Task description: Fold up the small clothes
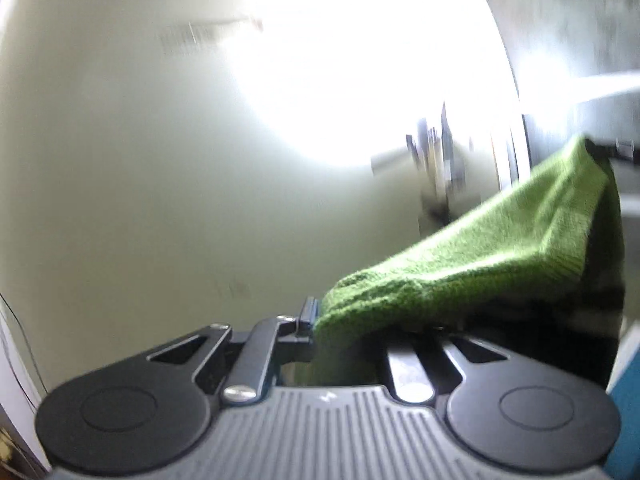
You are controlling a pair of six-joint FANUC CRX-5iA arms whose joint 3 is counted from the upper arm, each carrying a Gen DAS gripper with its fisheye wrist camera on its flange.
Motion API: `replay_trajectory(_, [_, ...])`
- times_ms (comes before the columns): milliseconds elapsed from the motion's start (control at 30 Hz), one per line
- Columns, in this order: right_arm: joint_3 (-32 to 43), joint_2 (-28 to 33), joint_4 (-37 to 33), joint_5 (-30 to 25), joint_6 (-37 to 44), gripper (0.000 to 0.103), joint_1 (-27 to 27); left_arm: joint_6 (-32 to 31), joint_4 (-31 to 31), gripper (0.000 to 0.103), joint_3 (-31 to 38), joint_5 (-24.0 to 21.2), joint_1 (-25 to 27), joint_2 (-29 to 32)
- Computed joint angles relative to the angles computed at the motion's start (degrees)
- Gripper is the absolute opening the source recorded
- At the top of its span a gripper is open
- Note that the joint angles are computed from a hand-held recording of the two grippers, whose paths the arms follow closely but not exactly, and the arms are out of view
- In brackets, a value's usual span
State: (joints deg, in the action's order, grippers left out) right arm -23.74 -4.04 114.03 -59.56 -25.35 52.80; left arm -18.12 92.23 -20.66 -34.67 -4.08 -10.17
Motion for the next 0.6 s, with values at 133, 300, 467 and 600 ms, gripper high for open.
replay_trajectory(133, [2.23,-0.81,4.08,-5.36,5.67,0.0,4.32,-3.71,9.53,0.009,-0.4,-1.52,0.36,-5.48])
replay_trajectory(300, [5.74,-0.57,6.53,-9.68,13.51,0.0,8.29,-18.0,24.11,0.009,-0.54,6.11,-6.27,-10.41])
replay_trajectory(467, [7.69,-0.37,4.85,-6.95,17.0,0.0,7.25,-26.08,30.07,0.009,4.06,14.34,-12.66,-6.9])
replay_trajectory(600, [8.66,0.53,3.99,1.36,13.59,0.0,0.67,-26.45,28.88,0.01,9.06,19.77,-13.93,1.33])
